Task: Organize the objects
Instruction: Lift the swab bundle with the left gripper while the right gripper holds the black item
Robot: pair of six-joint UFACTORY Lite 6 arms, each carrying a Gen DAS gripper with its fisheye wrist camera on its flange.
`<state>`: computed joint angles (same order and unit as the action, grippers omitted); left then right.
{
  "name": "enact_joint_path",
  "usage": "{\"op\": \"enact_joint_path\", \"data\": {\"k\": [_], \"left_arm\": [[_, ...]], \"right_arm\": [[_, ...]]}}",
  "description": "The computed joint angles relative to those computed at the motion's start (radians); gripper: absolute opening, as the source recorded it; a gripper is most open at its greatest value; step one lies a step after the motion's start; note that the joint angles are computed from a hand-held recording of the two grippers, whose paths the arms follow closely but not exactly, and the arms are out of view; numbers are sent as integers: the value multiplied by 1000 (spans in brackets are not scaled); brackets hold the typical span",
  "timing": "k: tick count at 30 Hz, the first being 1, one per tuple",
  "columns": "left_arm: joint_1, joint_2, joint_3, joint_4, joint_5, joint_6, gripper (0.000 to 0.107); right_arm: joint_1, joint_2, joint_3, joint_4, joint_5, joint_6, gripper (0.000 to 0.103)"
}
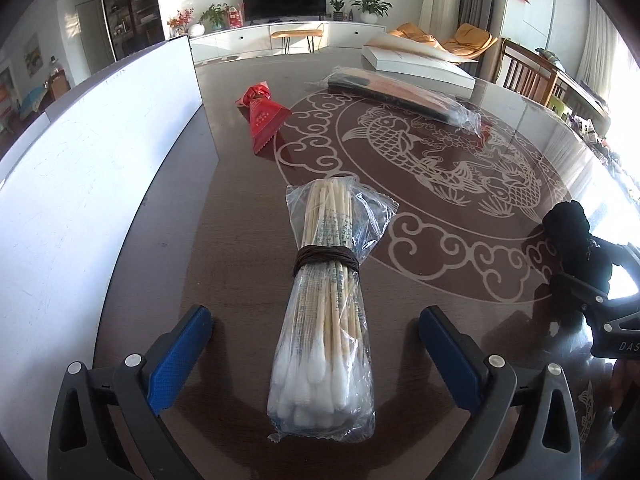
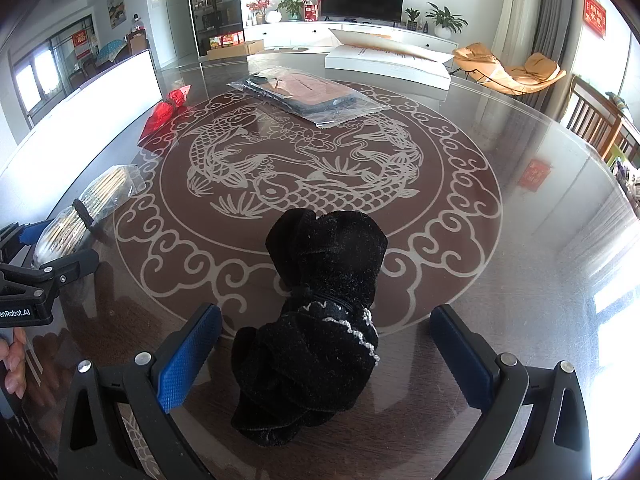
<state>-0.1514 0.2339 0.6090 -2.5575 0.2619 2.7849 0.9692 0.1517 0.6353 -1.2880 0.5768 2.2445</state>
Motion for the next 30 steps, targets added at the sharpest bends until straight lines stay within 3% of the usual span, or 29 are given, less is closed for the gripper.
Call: {"op": "enact_joint_path", "data": {"k": [8, 17, 18, 19, 21, 23, 26, 27, 28, 29, 30], "left_arm": [[1, -7, -4, -1, -7, 4, 103], [15, -20, -16, 110, 6, -73, 103], [10, -32, -27, 55, 15, -16, 88], [14, -46, -42, 42, 40, 0, 64], [20, -58, -50, 52, 60, 3, 31], [29, -58, -51, 85, 67, -26, 31], [50, -64, -52, 159, 80, -105, 30], [61, -70, -52, 194, 89, -143, 30], [76, -75, -51, 242, 100, -192, 30], [95, -81, -52, 298, 114, -248, 30], [114, -92, -56, 348, 130, -298, 30]], "right_arm": [[0, 1, 0, -1, 0, 1, 103], [0, 0, -1, -2, -1, 2, 103], [0, 0, -1, -2, -1, 3, 103], [0, 0, -1, -2, -1, 3, 103], [0, 0, -1, -2, -2, 3, 103], [-21, -9, 8, 49, -25, -76, 103], [-112, -29, 44, 256, -109, -361, 102], [-134, -50, 40, 283, -130, -397, 100], [-148, -62, 41, 287, -139, -417, 88], [-153, -58, 62, 324, -121, -476, 65], [-153, -47, 89, 372, -96, -552, 50]]}}
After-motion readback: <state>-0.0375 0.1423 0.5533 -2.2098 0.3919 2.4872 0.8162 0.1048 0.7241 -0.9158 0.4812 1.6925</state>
